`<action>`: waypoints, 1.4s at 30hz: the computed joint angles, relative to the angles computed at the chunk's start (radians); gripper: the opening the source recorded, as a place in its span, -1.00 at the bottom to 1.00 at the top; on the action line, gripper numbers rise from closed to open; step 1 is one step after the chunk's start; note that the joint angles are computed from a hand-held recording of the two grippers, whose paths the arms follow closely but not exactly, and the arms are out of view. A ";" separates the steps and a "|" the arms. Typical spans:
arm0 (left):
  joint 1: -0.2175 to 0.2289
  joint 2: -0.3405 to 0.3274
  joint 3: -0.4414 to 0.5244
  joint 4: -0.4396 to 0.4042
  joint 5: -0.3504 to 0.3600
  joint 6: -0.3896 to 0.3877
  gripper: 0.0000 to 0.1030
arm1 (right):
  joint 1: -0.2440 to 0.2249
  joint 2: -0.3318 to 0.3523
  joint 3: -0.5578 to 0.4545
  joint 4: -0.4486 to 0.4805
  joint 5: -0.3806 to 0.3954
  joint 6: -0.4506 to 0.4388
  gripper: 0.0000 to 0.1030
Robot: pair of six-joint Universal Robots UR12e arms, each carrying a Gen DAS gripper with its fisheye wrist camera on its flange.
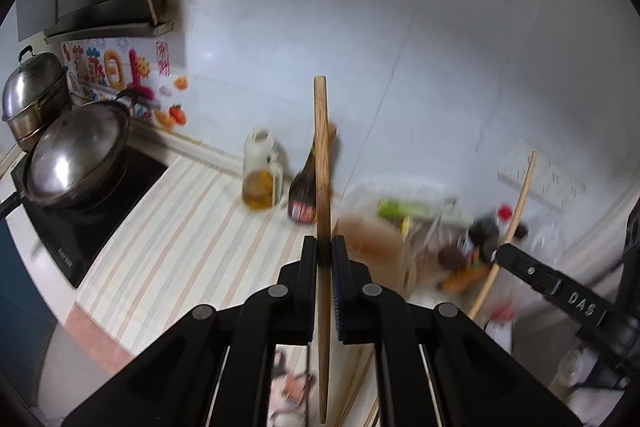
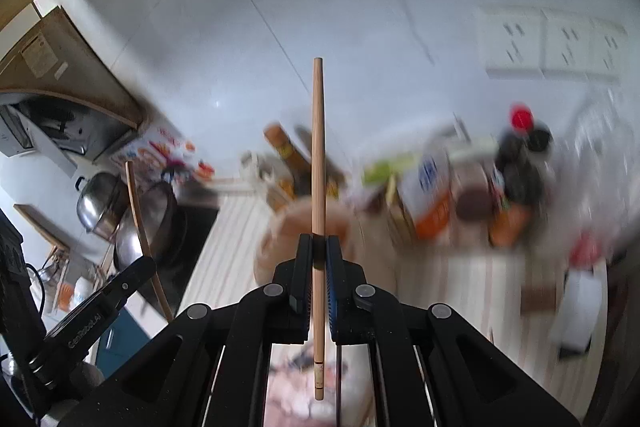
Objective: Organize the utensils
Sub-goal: 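Lower both chopsticks into the holder slots and open both tools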
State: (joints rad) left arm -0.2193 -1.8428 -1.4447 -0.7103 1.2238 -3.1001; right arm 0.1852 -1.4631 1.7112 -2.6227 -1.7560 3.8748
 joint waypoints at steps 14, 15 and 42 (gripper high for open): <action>-0.057 -0.220 0.273 -0.005 -0.038 -0.056 -0.92 | -0.076 0.145 -0.142 -0.102 -0.038 -0.112 -0.88; -0.061 -0.230 0.283 -0.006 -0.033 -0.051 -0.92 | -0.077 0.151 -0.143 -0.108 -0.039 -0.117 -0.88; -0.095 -0.318 0.330 0.025 0.004 0.014 -0.91 | -0.068 0.194 -0.058 -0.264 -0.065 -0.181 -0.88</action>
